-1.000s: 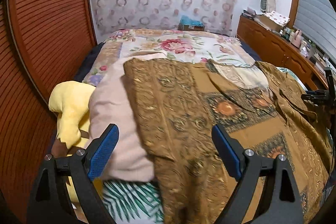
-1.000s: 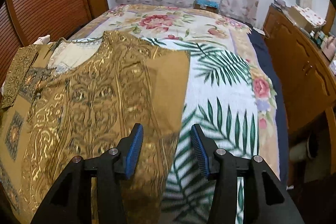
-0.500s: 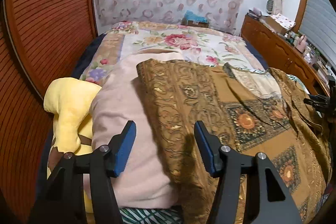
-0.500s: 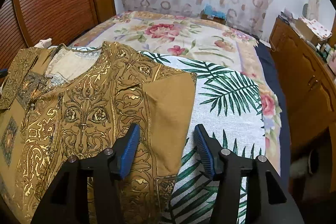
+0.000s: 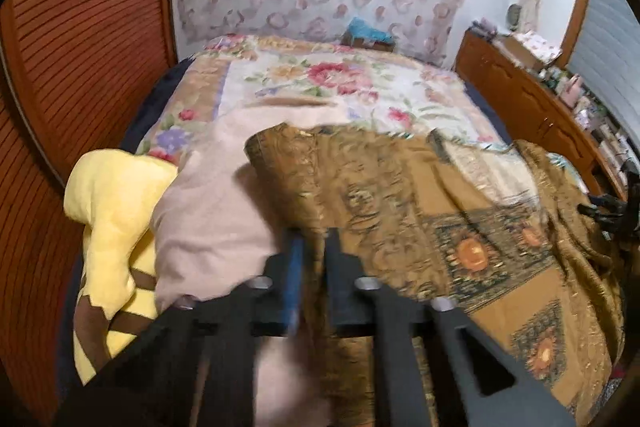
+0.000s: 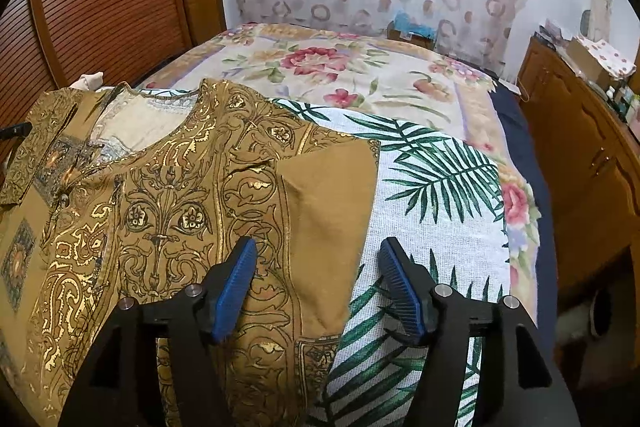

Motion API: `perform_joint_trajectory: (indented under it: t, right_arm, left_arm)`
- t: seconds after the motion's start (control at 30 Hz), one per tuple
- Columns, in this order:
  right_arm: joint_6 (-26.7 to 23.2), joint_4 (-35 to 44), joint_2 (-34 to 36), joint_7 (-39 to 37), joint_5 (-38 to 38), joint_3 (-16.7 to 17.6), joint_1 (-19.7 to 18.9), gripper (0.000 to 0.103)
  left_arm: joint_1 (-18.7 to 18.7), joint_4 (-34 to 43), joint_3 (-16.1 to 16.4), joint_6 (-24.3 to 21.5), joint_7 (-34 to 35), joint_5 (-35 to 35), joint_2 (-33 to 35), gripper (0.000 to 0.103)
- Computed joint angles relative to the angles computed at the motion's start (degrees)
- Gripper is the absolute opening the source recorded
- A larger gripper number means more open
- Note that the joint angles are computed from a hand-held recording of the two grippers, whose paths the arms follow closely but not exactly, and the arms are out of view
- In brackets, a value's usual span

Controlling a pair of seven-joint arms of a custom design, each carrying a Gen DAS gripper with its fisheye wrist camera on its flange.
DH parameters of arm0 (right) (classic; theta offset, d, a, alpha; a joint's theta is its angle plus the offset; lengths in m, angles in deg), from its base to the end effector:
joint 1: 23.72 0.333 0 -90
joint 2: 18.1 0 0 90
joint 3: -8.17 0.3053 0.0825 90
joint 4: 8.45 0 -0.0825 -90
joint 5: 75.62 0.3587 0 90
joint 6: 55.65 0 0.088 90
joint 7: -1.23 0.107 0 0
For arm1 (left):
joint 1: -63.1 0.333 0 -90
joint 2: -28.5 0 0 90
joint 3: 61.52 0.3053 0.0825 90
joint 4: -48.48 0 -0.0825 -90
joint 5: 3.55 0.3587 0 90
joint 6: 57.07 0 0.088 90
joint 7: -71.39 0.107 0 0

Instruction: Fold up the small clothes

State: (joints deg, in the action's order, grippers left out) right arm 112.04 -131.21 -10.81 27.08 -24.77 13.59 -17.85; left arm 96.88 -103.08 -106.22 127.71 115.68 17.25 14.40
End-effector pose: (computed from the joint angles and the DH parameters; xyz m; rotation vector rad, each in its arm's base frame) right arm 0.5671 0.0619 0.4086 -2.1147 1.2553 -0.5345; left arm 0.4335 -0.1224 0.3908 -1.9654 1.6383 -0.8076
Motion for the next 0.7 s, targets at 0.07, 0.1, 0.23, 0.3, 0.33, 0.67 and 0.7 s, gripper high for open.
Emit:
perform_joint_trajectory:
  t: [0.07, 0.1, 0.23, 0.3, 0.33, 0.67, 0.7]
  right_arm:
    - [0.2, 0.0, 0.0, 0.2, -0.3, 0.0, 0.1, 0.066]
    - [0.3, -0.1, -0.1, 0.4, -0.4, 0.0, 0.1, 0.066]
    - [-0.4, 0.2, 0.0, 0.3, -0.2, 0.1, -0.1, 0.059]
    - [-2.1, 1.1, 0.0, -1.0, 0.9, 0.1, -0.5, 0.028]
    - [-3.0, 1.5, 0.1, 1.9, -1.4, -0.7, -0.2, 0.013]
    - [-3.3, -4.9, -11.5, -10.3, 14.1, -2.8, 2.5, 0.003]
    - [-3.7, -6.4, -13.7, -12.3, 16.5, -3.7, 3.3, 0.003]
  left_arm:
    - [0.9, -0.7, -1.6, 1.6, -0.6, -0.2, -2.1, 0.005]
    - [0.2, -1.4, -1.2, 2.8, 0.1, -0.9, -2.9, 0.005]
    - [-6.1, -0.8, 3.1, 2.1, 3.6, -3.3, -3.5, 0.004]
    - [-7.9, -0.6, 3.8, 2.2, 4.9, -4.5, -3.9, 0.004]
    - [-8.6, -0.5, 4.2, 2.3, 5.4, -5.1, -4.0, 0.004]
    - [-28.0, -7.3, 15.5, 2.8, 10.2, -12.0, -16.2, 0.004]
    - [-30.1, -8.5, 16.3, 2.3, 10.4, -12.5, -18.4, 0.004]
